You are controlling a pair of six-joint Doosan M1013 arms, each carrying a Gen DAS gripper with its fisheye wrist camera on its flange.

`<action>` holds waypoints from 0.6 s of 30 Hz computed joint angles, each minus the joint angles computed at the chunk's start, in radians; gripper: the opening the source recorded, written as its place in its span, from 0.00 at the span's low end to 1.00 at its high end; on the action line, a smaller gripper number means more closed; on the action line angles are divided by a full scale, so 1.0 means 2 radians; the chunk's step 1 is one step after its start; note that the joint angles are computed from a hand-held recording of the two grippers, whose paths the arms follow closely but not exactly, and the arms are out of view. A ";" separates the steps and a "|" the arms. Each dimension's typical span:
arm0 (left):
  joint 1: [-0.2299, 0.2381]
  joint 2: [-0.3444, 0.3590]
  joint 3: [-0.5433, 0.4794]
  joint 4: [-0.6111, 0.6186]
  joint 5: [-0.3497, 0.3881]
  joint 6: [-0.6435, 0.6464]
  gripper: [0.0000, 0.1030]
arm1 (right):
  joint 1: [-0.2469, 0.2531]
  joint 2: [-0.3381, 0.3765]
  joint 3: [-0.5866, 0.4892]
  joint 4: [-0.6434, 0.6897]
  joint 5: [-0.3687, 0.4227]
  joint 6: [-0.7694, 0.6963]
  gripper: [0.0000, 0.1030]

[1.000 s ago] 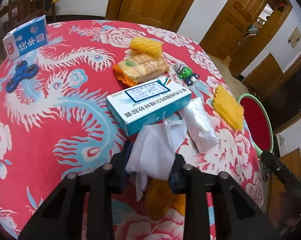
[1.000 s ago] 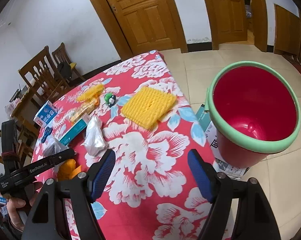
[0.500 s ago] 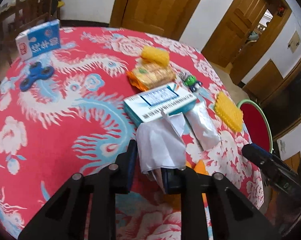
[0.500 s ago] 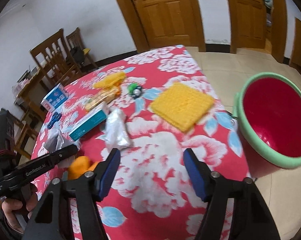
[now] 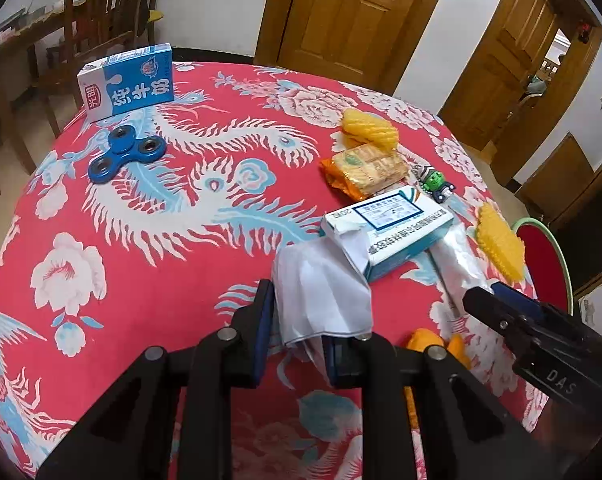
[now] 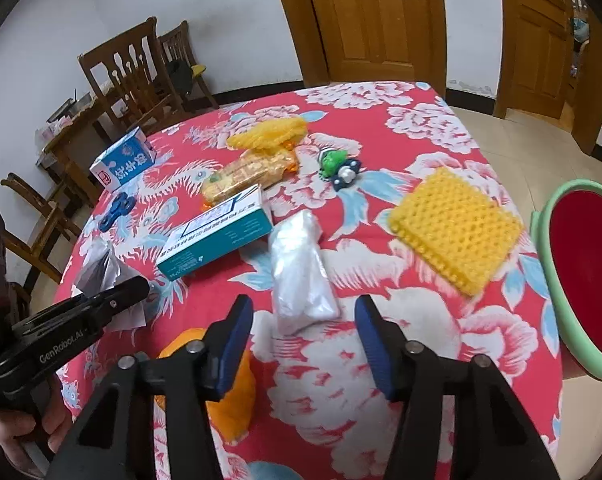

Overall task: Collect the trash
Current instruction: 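Grasp the white plastic sheet with the left gripper while the right gripper approaches the clear plastic bag, then close the right gripper on the clear plastic bag while the left gripper holds the white sheet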

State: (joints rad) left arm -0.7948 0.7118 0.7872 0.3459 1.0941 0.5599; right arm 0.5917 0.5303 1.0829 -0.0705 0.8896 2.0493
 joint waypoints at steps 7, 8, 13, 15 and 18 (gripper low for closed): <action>0.001 -0.001 0.005 -0.008 -0.009 0.003 0.21 | 0.003 0.004 0.001 -0.008 0.001 0.003 0.36; 0.001 -0.002 0.005 -0.008 -0.010 0.004 0.21 | 0.004 0.004 0.001 -0.011 0.000 0.004 0.35; -0.001 -0.003 0.005 -0.007 -0.012 0.006 0.21 | 0.006 -0.001 0.007 -0.020 -0.003 0.005 0.33; -0.003 -0.003 0.004 -0.005 -0.012 0.007 0.21 | 0.007 -0.005 0.013 -0.022 -0.008 0.007 0.33; -0.005 -0.003 0.002 0.000 -0.012 0.008 0.21 | 0.008 -0.013 0.023 -0.027 -0.018 0.015 0.33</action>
